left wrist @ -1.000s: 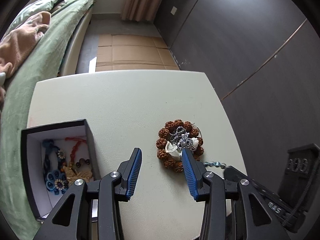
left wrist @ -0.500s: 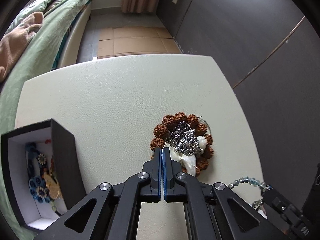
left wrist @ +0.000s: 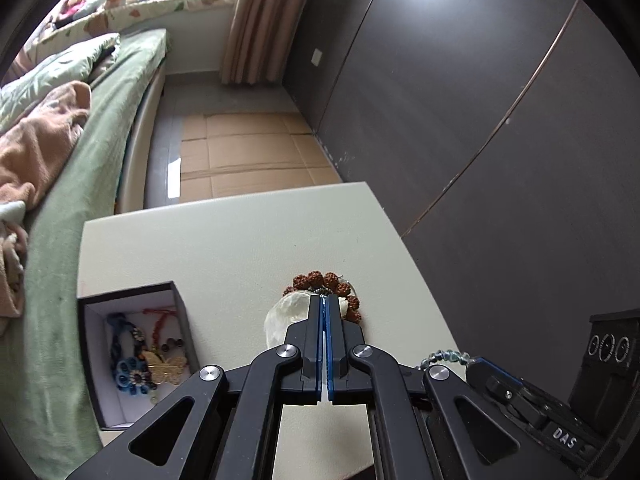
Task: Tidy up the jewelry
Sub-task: 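Carry the ribbon piece into the box with the left while the right drops the grey strand in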
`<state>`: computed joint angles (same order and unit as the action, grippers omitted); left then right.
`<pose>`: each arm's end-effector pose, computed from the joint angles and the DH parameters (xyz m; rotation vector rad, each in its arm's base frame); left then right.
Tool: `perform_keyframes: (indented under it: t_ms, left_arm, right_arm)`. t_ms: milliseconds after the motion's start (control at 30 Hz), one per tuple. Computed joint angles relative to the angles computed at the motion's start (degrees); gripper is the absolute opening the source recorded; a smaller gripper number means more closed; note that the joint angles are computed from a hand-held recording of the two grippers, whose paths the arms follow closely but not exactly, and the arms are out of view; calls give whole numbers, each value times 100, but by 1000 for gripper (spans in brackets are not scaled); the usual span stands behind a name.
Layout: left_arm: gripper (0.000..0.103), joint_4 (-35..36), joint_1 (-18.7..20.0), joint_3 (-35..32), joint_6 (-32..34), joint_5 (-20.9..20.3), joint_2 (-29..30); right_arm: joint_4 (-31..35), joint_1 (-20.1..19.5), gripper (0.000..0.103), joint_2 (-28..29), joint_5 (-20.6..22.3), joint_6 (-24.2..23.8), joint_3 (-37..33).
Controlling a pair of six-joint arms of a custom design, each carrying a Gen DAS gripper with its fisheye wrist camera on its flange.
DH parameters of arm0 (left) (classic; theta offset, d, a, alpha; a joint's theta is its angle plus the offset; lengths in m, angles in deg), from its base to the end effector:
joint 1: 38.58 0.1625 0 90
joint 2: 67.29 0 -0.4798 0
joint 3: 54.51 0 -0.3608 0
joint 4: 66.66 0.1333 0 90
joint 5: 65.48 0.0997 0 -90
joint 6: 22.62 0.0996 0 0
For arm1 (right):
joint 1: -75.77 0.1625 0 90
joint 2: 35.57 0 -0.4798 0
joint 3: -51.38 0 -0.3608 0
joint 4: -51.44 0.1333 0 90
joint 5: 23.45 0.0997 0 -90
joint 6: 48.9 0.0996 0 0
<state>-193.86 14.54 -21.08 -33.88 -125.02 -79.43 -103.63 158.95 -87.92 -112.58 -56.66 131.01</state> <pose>-0.4079 -0.8499 0.0772 0.4977 2.6514 -0.6433 0.0444 -0.7642 0.3594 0.0314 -2.9095 0.9907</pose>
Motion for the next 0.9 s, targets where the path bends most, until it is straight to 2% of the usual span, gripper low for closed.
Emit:
perform_keyframes:
  t_ms: [167,300,700,767,833,900]
  left_arm:
    - [0,-527,-46,774,178,-16,-477]
    - [0,-785,-26,1143,220,39,-738]
    - [0,-1368,160,1919,21,253,-1283]
    - [1,-1416,218,1978,-35,111,-1351]
    - [3,-1180,300,1956,-330,-71,-1416]
    - [14,-1130,378,2034,-573,-259,-1501]
  right_arm:
    - [-373,107,12,-9,138,24,132]
    - [-518,229,12,57,173,46,150]
    - [-153,580,12,408,106,-157,-165]
    - [20,585,12,465,304,-46,-240]
    - [86,629,12,539,305,-37,-339]
    - [185,698,12,626,223,-50,-461]
